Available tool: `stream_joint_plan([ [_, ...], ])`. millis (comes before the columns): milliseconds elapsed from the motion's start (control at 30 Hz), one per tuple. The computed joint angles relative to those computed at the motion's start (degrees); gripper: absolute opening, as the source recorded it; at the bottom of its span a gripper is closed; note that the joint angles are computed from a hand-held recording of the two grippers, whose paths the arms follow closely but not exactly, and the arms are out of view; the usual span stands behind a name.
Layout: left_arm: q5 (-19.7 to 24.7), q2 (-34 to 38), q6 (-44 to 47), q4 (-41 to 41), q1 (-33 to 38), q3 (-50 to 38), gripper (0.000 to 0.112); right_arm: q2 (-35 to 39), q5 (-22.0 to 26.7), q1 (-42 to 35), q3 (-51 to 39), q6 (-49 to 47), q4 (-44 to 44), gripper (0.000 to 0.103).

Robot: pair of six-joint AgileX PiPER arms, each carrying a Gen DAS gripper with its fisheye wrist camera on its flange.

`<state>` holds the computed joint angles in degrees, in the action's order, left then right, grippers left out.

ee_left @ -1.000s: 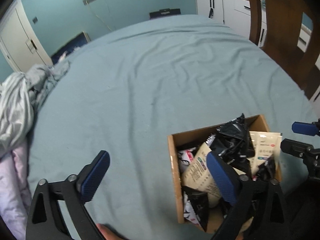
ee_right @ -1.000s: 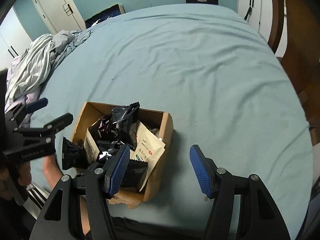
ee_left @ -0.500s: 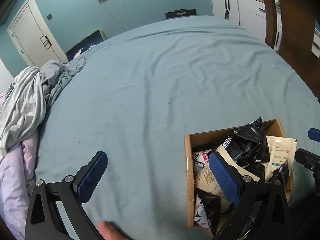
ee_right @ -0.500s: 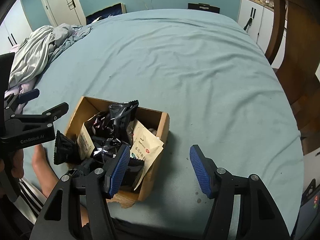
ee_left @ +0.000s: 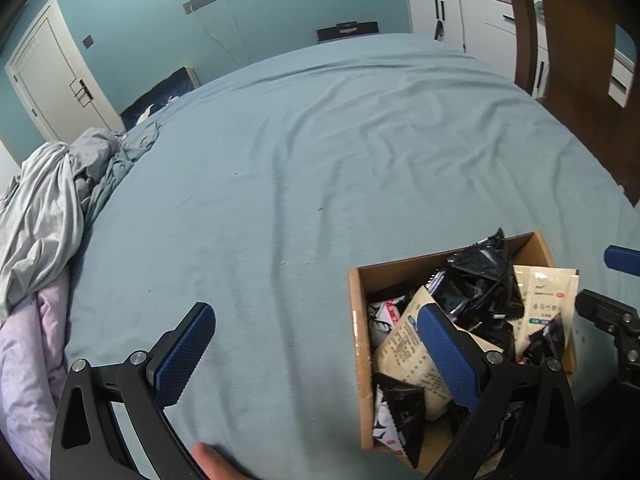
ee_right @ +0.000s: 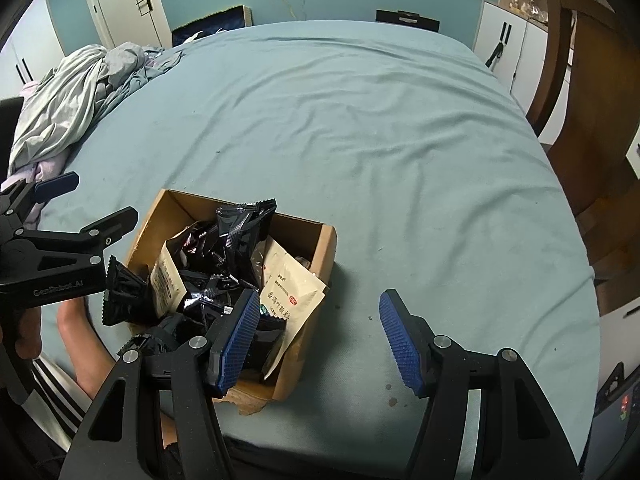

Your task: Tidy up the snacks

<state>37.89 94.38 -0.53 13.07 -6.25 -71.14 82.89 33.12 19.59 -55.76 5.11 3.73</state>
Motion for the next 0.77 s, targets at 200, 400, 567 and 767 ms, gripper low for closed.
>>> stream_joint_plan([
  [200,-0.2,-0.6,0.9,-0.4,0.0,0.5,0.103,0.4,-0.3,1.4,-0.2,1.0,-2.4,0.061],
  [400,1.2,0.3,3.0,-2.1,-0.3,-0.2,0.103,1.9,0.8,3.1,-1.5,2.2,-5.0,0.061],
  [567,1.7,0.3,3.0,-2.0,-0.9,-0.2,0.103,2.3,1.0,3.9,-1.9,2.9,-6.4,0.061],
  [767,2.2,0.7,2.9,-2.8,-0.9,-0.6,0.103,2.8,1.7,4.7,-2.6,4.0,-7.4,0.061],
])
